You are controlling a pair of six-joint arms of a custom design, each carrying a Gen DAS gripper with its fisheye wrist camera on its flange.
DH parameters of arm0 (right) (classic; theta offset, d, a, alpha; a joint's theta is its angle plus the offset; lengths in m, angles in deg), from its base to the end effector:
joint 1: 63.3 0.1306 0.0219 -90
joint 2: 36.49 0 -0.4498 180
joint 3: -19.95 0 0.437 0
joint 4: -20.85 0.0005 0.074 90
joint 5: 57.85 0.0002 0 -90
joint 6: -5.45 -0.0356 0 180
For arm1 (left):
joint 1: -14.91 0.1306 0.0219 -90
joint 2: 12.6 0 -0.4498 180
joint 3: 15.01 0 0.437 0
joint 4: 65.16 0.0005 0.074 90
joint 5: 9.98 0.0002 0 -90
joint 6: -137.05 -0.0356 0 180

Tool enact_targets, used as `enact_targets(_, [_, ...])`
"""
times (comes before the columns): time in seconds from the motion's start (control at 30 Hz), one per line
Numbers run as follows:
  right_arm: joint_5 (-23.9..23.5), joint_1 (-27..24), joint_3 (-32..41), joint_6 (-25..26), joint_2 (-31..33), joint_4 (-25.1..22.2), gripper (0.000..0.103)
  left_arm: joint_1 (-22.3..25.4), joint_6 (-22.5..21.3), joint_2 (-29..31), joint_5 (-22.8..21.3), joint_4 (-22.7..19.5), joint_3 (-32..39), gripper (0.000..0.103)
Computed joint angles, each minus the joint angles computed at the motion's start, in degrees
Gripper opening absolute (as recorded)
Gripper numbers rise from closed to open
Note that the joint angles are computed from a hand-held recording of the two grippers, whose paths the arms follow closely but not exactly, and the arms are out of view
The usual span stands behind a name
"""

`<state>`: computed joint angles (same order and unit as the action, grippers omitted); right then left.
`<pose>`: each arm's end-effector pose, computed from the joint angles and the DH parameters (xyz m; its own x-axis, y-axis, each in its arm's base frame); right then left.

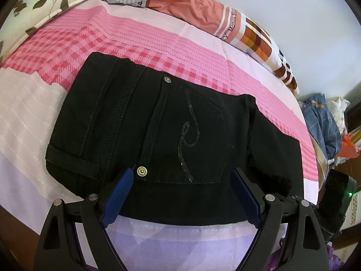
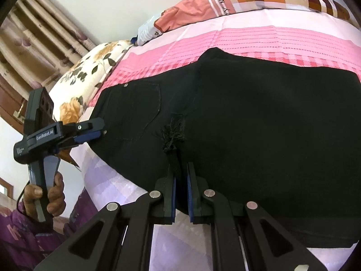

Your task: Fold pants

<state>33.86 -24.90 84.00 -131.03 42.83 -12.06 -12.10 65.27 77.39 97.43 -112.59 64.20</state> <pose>0.3403 0.2678 0.3757 -0.8411 0.2582 -0.4753 0.0067 0.8836 0.4682 0.4474 -0.2406 0.4068 -0.8987 0.1232 -0.4209 0.3082 0.8602 -0.4063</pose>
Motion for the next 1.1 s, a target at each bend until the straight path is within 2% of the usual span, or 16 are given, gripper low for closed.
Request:
enact_targets(0.2, [-2.72, -0.10, 0.65, 2.04, 0.69, -0.80, 0.016, 0.04, -0.30, 0.30, 0.07, -0.54, 0.12, 0.087])
enact_targets(0.33, [-10.38, -1.44, 0.19, 4.27, 0.20, -0.41, 0.025, 0.07, -0.31, 0.35, 0.08, -0.64, 0.13, 0.087])
enact_targets(0.37, [-13.48, -2.37, -0.56, 3.65, -0.46, 1.13, 0.028, 0.11, -0.36, 0.40, 0.12, -0.69, 0.14, 0.087])
enact_targets(0.47, [-23.56, -5.77, -4.72, -2.24, -3.36, 11.92, 0.029, 0.29, -0.32, 0.32, 0.24, -0.58, 0.02, 0.087])
enact_targets(0.63, [-24.17, -11.05, -11.19, -15.81, -7.38, 25.34, 0.032, 0.40, -0.69, 0.41, 0.21, -0.78, 0.11, 0.087])
enact_targets(0.7, [-24.30, -11.63, -12.27, -18.22, -7.56, 27.66, 0.032, 0.47, -0.95, 0.30, 0.17, -0.89, 0.11, 0.087])
enact_targets(0.97, [-26.38, -8.62, -8.56, -11.89, -2.80, 22.83, 0.032, 0.78, -0.30, 0.37, 0.18, -0.65, 0.05, 0.087])
enact_targets(1.03, [-26.94, -8.56, -7.52, -11.10, -0.67, 20.85, 0.032, 0.74, -0.51, 0.37, 0.05, -0.69, 0.05, 0.087])
enact_targets(1.1, [-25.47, -8.48, -5.92, -9.14, 1.57, 17.13, 0.030, 0.80, -1.01, 0.55, -0.10, -1.04, 0.28, 0.087])
